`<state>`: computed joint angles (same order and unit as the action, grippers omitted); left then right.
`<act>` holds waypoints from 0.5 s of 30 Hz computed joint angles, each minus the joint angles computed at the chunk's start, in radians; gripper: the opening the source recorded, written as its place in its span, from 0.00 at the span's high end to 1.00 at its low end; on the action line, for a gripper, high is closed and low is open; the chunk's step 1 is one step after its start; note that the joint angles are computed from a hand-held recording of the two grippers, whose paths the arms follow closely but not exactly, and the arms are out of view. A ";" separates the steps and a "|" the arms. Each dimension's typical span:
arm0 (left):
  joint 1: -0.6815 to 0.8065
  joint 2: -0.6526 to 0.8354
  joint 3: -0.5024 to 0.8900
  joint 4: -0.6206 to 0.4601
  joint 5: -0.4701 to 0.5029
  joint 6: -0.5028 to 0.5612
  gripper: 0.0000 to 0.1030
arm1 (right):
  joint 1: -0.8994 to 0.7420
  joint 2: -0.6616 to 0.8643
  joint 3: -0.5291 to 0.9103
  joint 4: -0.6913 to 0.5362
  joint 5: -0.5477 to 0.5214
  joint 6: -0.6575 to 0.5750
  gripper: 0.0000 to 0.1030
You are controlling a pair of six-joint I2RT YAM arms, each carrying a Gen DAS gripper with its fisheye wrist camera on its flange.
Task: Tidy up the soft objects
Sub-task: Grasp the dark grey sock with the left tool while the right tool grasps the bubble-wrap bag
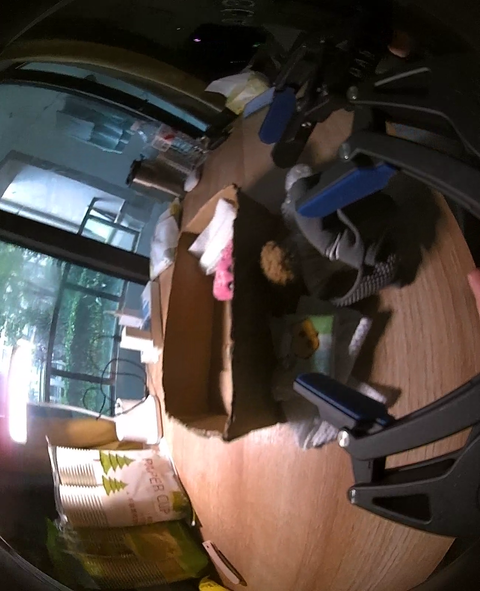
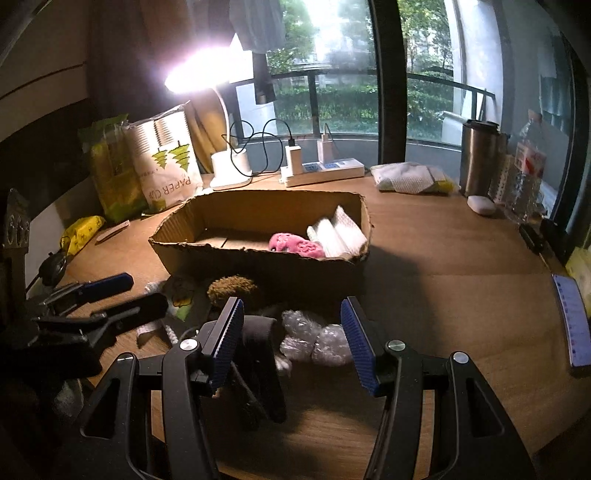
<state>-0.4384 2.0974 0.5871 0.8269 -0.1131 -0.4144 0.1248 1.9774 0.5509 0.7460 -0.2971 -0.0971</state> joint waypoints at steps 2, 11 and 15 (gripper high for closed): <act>-0.022 0.011 0.030 -0.033 -0.010 0.007 0.15 | -0.024 0.010 0.001 0.013 -0.019 0.000 0.44; -0.098 0.091 0.183 -0.192 -0.038 0.018 0.15 | -0.125 0.109 0.048 0.028 -0.108 -0.010 0.44; -0.116 0.124 0.236 -0.240 -0.049 0.026 0.16 | -0.153 0.151 0.083 0.012 -0.141 -0.018 0.44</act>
